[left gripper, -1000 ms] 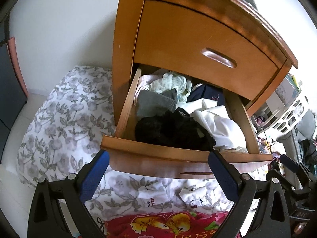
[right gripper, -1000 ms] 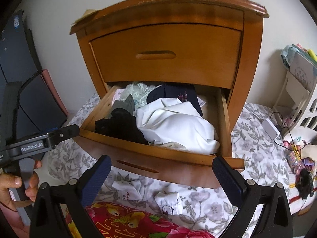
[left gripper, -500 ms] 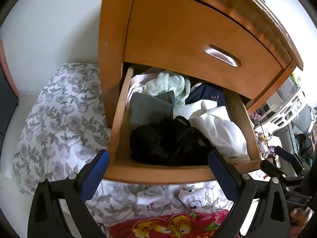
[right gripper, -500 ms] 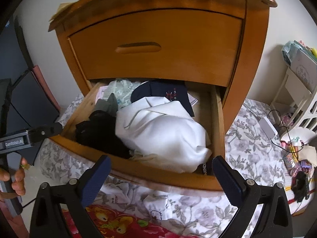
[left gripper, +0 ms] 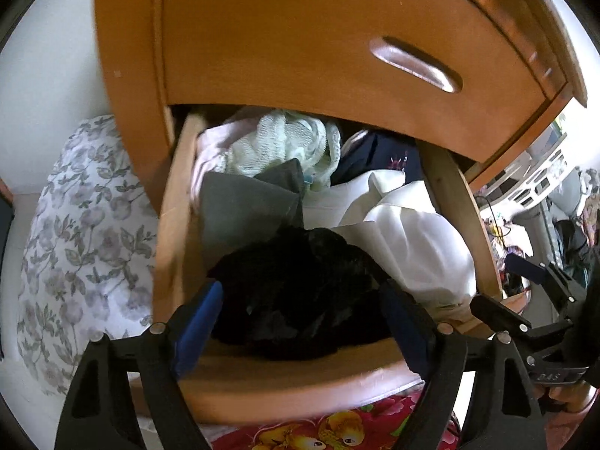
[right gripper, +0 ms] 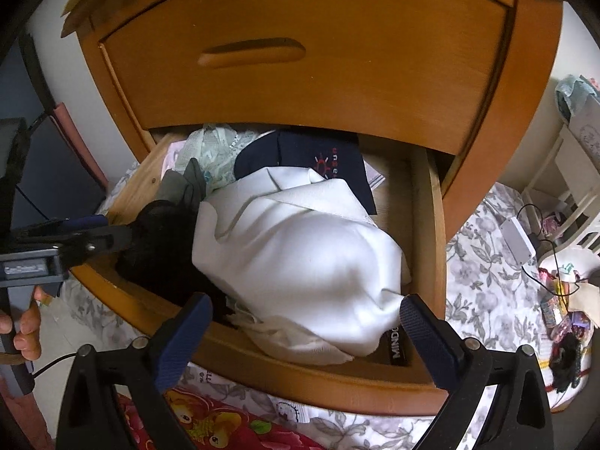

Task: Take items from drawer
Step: 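Close the left gripper on the black garment while the right tool reaches into the drawer, then close the right gripper on the white shirt in the drawer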

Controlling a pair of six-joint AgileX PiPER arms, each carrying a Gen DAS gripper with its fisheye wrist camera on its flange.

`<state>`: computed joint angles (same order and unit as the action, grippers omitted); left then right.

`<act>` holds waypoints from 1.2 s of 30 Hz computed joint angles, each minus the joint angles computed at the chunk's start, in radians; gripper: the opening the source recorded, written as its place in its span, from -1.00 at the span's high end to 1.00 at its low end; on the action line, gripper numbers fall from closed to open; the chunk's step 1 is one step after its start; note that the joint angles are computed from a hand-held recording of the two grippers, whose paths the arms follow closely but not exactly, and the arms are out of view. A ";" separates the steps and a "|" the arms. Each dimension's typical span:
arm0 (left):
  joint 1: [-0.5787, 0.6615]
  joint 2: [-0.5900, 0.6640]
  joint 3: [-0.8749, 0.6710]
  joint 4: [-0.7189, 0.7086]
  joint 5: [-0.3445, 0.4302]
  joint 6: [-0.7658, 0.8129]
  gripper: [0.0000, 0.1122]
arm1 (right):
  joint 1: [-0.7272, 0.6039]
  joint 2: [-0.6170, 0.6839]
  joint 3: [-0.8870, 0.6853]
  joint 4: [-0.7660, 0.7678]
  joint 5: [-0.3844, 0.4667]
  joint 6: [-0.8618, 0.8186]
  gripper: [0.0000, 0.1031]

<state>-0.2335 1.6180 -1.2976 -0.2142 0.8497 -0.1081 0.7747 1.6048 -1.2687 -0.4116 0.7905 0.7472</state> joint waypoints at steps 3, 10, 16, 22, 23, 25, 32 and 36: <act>-0.008 0.044 -0.035 -0.020 0.013 0.027 -0.31 | -0.012 0.021 -0.022 0.005 -0.002 -0.016 -0.97; -0.012 0.128 -0.086 -0.068 0.036 0.066 0.07 | -0.032 0.036 -0.039 0.024 -0.010 -0.040 -0.97; -0.003 0.170 -0.100 -0.118 0.029 0.100 0.55 | -0.041 0.046 -0.048 0.044 -0.007 -0.064 -0.97; 0.027 0.147 -0.035 -0.200 -0.040 0.153 0.82 | -0.041 0.060 -0.066 0.059 0.005 -0.088 -0.97; 0.034 0.135 -0.015 -0.220 -0.059 0.162 0.82 | -0.040 0.063 -0.069 0.061 0.006 -0.091 -0.97; 0.048 0.105 0.031 -0.256 -0.100 0.181 0.83 | -0.036 0.067 -0.072 0.061 0.008 -0.093 -0.97; 0.098 0.005 0.149 -0.293 -0.212 0.168 0.86 | -0.028 0.081 -0.097 0.067 0.042 -0.120 -0.97; 0.131 -0.047 0.185 -0.284 -0.251 0.151 0.87 | -0.033 0.101 -0.121 0.093 0.067 -0.154 -0.97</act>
